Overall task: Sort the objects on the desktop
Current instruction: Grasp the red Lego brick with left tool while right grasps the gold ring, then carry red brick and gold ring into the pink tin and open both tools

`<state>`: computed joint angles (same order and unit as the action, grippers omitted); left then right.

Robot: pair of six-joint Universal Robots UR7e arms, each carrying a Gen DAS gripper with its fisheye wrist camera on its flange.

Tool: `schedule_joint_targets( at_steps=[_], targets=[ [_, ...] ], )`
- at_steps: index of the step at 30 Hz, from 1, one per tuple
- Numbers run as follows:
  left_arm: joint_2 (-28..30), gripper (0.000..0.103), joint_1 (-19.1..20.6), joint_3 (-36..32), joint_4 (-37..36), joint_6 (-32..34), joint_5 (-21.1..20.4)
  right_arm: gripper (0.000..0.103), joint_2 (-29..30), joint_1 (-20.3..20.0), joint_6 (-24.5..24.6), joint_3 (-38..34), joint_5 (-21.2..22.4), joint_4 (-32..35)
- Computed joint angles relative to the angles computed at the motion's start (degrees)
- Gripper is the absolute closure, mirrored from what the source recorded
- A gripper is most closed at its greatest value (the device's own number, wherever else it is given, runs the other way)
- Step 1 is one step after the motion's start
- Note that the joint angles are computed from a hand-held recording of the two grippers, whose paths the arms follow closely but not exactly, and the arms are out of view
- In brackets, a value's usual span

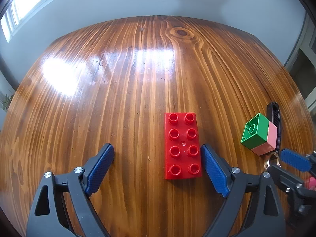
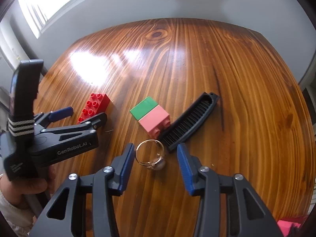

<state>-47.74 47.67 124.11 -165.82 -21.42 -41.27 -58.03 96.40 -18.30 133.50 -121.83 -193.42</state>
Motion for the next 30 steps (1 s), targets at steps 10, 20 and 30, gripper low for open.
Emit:
schedule_joint_targets(
  at_steps=[10,20,30],
  targets=[
    [-2.9,0.069,-0.6,1.6,0.2,-1.1,-3.3,0.065,-2.1,0.7,0.5,1.6,0.6,1.3],
    [-8.8,0.069,-7.7,8.1,2.5,-6.7,-5.0,0.065,-10.3,3.2,3.9,7.3,0.0,0.8],
    [-12.9,0.069,-19.1,11.9,6.6,-14.5,-7.3,0.065,-26.1,3.0,5.2,17.3,0.3,1.0]
  ],
)
